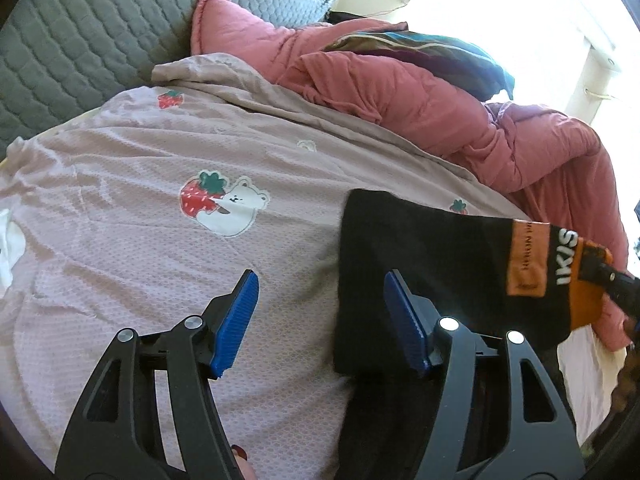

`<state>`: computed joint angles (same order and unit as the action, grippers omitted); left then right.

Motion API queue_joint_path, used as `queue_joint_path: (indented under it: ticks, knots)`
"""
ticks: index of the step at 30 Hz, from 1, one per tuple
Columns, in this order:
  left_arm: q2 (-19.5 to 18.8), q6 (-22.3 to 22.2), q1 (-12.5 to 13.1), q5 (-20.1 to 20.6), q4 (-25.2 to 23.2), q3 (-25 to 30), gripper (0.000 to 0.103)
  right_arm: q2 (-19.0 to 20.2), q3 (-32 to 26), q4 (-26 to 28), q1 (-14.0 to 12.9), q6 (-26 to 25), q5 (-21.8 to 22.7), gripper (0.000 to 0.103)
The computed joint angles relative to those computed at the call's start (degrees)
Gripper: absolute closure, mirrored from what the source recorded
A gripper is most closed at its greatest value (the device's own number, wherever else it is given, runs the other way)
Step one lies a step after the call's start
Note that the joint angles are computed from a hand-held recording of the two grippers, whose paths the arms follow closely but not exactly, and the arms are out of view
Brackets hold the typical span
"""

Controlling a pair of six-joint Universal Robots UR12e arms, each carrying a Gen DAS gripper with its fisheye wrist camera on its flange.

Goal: Fold small clothes
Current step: 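Grasp the orange 'NIKE' cuff again with the right gripper, then lay the cuff flat over the shirt chest and open the right gripper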

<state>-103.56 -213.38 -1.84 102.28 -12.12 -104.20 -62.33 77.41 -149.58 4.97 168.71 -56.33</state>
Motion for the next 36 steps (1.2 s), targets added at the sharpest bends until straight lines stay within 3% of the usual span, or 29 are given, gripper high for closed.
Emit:
queue_joint_path:
  ticks: [11,17,20,23,31,36]
  knots:
    - [-1.7,5.5,-1.7,-0.9,-3.1,2.7,0.05,0.5,0.7,-1.0,-2.7,2.8,-5.7,0.096]
    - [-3.9,8.9,-3.3,-1.6,-6.9,7.1,0.05,0.8,1.4,-0.8,-3.4,3.6,-6.0,0.096]
    - [-5.7,9.7,-3.8,-3.9,-9.5,10.1,0.05,0.7,1.5,-0.7,-3.6,3.7,-6.2,0.096]
    - [-7.6,9.7,-3.8,-6.1,-11.7,12.5,0.052,0.9,1.3,-0.4,-3.7,3.5,-6.1,0.096]
    - [-9.8,12.0,-3.7,-7.1,-16.3,14.2,0.052,1.3,1.1,-0.7,-3.5,2.4,-8.8,0.096]
    - [-9.8,12.3,-3.1,-9.2,-15.4,13.0,0.052,1.6,0.7,1.0,-3.1,2.4,-12.8,0.093]
